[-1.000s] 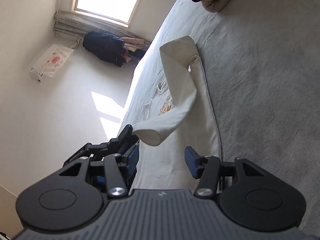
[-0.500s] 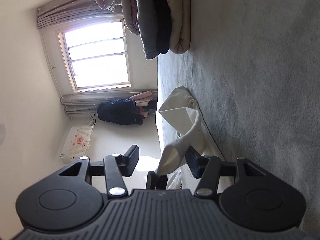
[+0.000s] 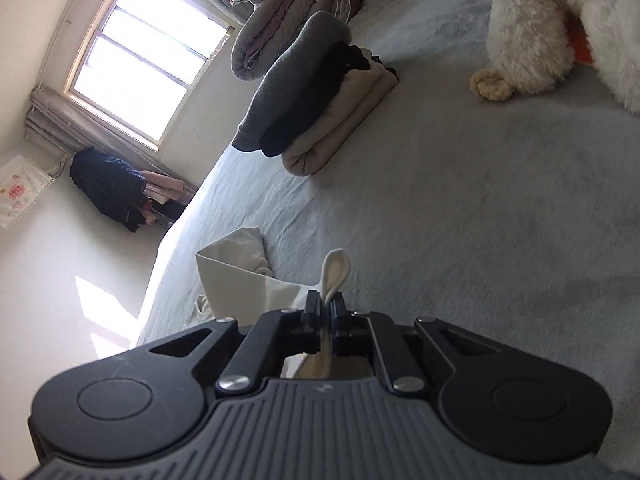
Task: Fold clothes
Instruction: 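Grasp the sleeve cuff with the right gripper while the left gripper releases it, then stretch the sleeve straight out toward the plush toy with the right gripper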
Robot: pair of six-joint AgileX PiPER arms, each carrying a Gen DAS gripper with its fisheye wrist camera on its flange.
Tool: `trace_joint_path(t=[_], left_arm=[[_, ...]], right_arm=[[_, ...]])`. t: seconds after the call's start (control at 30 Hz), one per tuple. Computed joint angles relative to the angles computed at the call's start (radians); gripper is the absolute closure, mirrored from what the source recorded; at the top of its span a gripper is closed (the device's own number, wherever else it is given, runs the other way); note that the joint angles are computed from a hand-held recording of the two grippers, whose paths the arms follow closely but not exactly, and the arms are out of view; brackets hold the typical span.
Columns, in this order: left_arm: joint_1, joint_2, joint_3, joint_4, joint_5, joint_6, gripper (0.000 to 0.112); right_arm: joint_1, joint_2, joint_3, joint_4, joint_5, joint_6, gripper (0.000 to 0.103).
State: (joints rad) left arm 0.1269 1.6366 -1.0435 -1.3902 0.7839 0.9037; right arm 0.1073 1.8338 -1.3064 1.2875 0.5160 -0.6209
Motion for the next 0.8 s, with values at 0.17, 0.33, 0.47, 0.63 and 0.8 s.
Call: trace_joint_path(t=[0.17,0.33,0.47,0.63,0.8], left_arm=[[0.039,0.094,-0.181,0.235,-0.106,-0.098,0.078],[0.026,0.252,-0.409,0.525,-0.205,-0.292,0.071],[-0.017,0.395,-0.598,0.691,-0.251,-0.43,0.071],[-0.059,0.51,-0.743,0.745,-0.279,-0.489,0.065],[-0.104,0.522,-0.718,0.724,-0.366,-0.4,0.056]], right_arm=[[0.03,0.033,-0.148,-0.5,-0.108,0.224,0.095],[0.022,0.125,-0.375,-1.0,-0.073,0.518,0.096],[0.007,0.246,-0.584,-1.262,-0.041,0.646,0.096],[-0.001,0.42,-0.866,-1.481,0.053,0.734,0.096],[-0.008,0.516,-0.999,-1.578,0.169,0.776,0.097]])
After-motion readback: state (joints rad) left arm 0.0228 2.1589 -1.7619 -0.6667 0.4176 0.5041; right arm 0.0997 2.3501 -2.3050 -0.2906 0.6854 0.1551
